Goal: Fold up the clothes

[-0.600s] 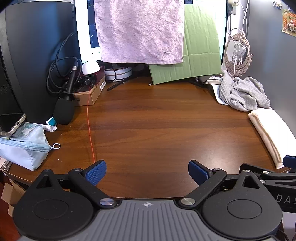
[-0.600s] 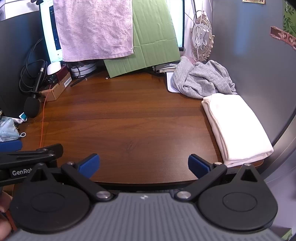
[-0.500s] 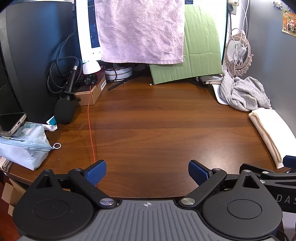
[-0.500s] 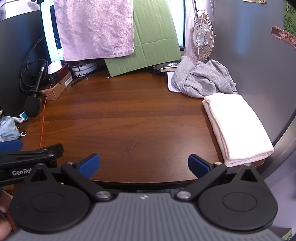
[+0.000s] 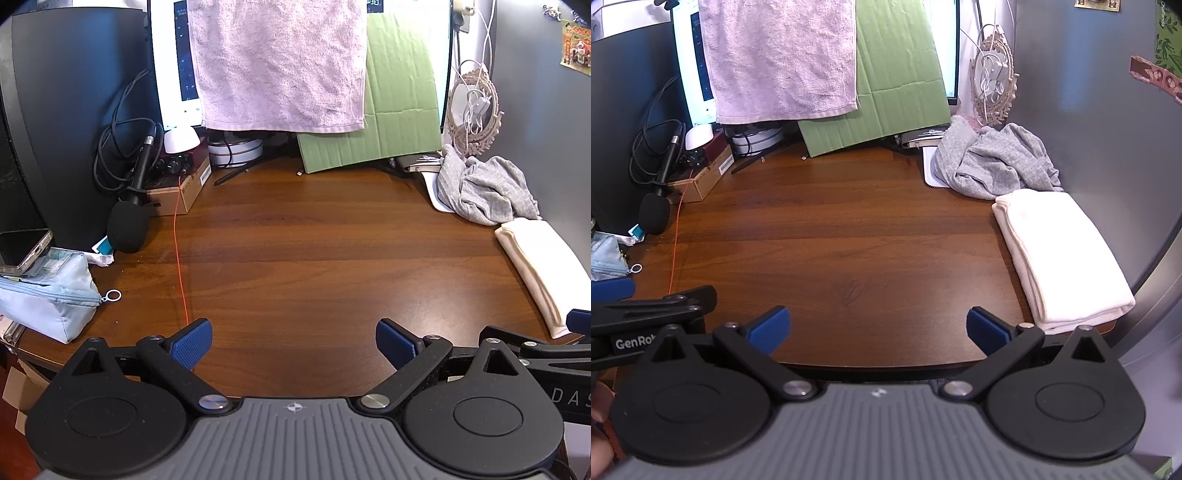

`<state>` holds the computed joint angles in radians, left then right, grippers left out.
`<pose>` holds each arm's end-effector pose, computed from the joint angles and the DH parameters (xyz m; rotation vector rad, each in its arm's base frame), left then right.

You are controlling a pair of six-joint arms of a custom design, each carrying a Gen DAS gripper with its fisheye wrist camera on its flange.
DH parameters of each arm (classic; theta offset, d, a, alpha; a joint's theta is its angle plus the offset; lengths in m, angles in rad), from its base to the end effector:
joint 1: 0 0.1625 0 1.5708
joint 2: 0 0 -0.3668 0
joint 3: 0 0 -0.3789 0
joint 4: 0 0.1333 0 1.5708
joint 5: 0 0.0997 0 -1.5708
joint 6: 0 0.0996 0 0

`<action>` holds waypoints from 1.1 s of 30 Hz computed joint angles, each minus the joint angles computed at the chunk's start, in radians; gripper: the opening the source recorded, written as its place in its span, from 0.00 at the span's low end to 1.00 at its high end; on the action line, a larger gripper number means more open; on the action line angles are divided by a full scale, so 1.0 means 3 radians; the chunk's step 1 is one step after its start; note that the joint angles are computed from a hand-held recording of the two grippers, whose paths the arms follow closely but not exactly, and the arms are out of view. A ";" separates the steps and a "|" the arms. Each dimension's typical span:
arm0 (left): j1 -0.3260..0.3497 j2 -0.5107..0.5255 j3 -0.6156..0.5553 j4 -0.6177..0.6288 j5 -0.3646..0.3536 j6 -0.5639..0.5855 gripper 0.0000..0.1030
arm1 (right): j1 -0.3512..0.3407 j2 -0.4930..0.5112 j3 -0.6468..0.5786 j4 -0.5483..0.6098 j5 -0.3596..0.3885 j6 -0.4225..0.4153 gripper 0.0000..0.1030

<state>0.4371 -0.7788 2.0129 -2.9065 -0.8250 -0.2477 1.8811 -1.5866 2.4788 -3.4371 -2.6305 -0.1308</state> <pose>-0.3615 -0.3906 -0.0001 1.0398 2.3091 -0.7302 0.1445 -0.2985 0.2894 -0.1612 -2.0052 1.1143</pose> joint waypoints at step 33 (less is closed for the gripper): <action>-0.0018 0.0009 0.0044 -0.0080 0.0042 0.0014 0.93 | 0.0006 -0.0029 -0.0007 0.0036 0.0010 -0.0049 1.00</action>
